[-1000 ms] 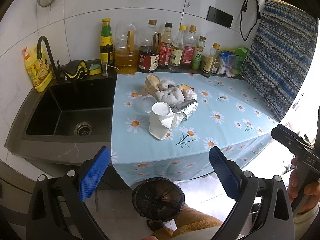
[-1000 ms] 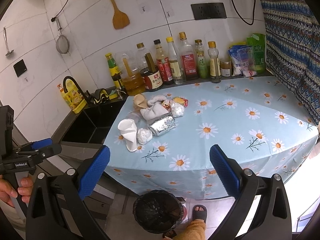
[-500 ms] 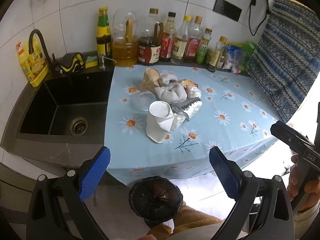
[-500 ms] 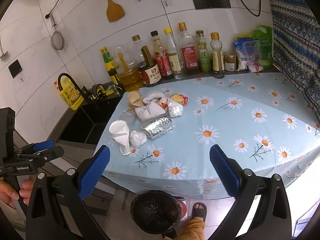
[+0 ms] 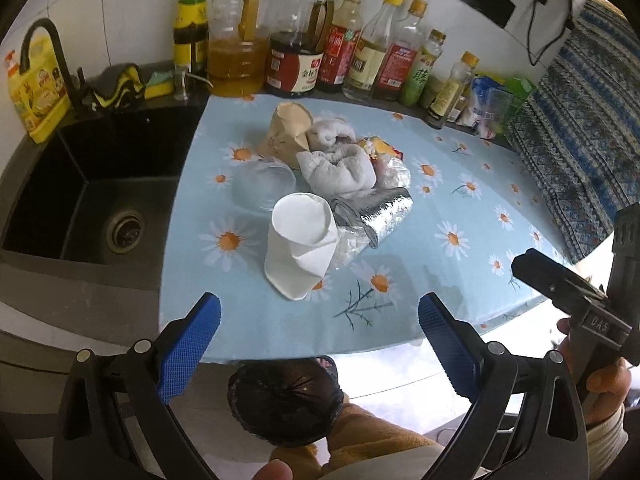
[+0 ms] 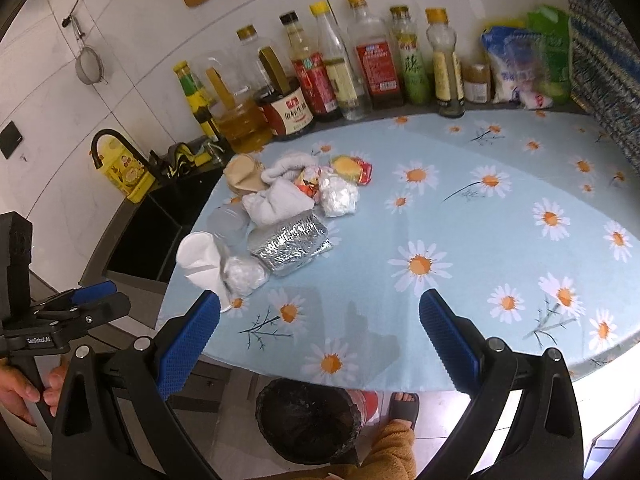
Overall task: Collect trash
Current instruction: 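Move both grippers forward toward the trash items on the tablecloth, then grasp the white paper cup with the left gripper while the right gripper grasps the foil-wrapped roll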
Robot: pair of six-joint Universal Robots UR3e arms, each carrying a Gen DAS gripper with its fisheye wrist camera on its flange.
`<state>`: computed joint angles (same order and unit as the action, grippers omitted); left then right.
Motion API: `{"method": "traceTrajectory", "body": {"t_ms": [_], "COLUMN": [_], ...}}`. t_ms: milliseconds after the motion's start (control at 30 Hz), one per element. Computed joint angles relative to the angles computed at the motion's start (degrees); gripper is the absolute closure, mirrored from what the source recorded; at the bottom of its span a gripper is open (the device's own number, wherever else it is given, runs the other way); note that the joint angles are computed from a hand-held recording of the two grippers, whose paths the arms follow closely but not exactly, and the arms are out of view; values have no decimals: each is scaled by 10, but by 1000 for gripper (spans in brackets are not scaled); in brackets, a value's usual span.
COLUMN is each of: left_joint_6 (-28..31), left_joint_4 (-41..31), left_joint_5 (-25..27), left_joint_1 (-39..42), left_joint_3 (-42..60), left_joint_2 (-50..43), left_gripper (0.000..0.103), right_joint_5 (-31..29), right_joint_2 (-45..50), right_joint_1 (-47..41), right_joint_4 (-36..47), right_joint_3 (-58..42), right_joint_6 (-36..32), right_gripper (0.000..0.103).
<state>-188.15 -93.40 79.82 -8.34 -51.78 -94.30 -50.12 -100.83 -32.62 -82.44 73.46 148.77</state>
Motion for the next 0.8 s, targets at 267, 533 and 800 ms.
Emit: {"method": "traceTrajectory", "body": {"t_ms": [267,533,800], "left_joint_6": [-31,-42,-51], "left_joint_4": [27,35,25], "left_joint_5": [16,18,34], "left_joint_1": [-7,-11,-12], "left_joint_3": [34,74,120], "left_joint_2": [-83,-153,-202], "left_gripper": [7,7,25], "right_joint_5": [-14,-19,-20], "right_joint_2": [97,172,209], "right_joint_1": [50,81,92], "right_joint_4": [-42,-42,-30], "right_joint_3": [-43,-99,-140], "right_joint_6": [18,17,13], "right_gripper": [4,4,4]}}
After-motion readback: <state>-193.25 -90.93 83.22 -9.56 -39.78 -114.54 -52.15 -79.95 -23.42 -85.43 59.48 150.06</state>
